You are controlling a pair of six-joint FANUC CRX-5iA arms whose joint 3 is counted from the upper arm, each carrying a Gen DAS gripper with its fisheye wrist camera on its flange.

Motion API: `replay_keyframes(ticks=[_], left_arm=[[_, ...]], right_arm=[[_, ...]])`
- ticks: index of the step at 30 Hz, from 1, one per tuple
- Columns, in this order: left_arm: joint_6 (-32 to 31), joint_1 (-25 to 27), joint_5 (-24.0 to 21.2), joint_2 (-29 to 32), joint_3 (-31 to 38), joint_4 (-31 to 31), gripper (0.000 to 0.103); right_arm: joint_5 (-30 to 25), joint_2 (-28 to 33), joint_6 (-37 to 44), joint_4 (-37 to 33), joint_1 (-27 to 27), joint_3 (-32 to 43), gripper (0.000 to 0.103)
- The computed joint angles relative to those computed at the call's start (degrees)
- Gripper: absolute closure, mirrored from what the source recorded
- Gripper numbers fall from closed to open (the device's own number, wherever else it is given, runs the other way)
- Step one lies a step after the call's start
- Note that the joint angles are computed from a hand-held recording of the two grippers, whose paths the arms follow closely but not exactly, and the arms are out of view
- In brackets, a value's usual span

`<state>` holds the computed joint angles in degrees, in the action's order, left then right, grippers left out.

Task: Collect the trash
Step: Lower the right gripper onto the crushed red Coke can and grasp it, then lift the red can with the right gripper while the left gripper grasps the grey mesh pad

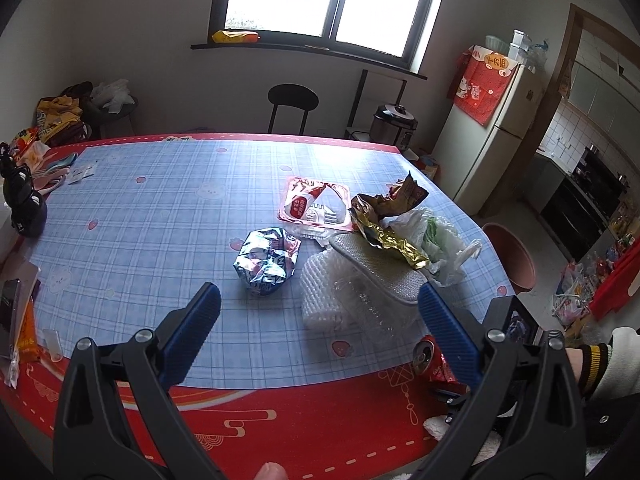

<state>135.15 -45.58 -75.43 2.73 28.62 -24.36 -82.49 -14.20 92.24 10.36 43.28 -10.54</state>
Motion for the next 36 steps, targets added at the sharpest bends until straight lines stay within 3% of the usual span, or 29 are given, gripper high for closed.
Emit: replay_keyframes(ticks=[3,5,8,9,10,19,26,32,36], left_arm=[[-0.5,1.2,0.8,-1.0,-1.7,1.2,0.006],[-0.9,1.5,1.0,-1.0,-2.0,1.5,0.006],[-2.2,2.4,1.9,-1.1,-2.8,2.8,0.006],[-2.7,2.7,2.2,-1.1,-3.0,3.2,0.006],[-3.2,2.9,2.5,-0.9,-3.1,3.7,0.006],[-9.0,6.1,6.4,0.7,-4.2,9.7,0.011],[-16.4,8.4,9.6,3.8,-3.7,16.6,0.015],[-21.3,9.5,11.2,6.8,-3.3,22.3,0.026],[-22.2,10.4,12.6,7.9,-3.8,26.2,0.036]], right_arm=[[-0.2,0.4,-1.5,-0.5,-1.3,0.6,0.013],[-0.7,1.3,-2.2,-1.7,-3.1,2.0,0.026],[-0.9,1.9,-3.9,-4.8,-6.3,4.3,0.036],[-0.7,1.9,-4.3,-5.7,-7.1,4.9,0.043],[-1.2,2.3,-4.6,-7.2,-8.2,6.0,0.061],[2.0,-1.5,-11.7,-11.1,-12.8,7.3,0.094],[4.8,-7.3,-19.7,-10.0,-13.2,5.3,0.095],[7.3,-11.3,-27.7,-5.7,-10.8,3.3,0.095],[8.0,-12.8,-28.5,-5.3,-11.6,3.0,0.095]])
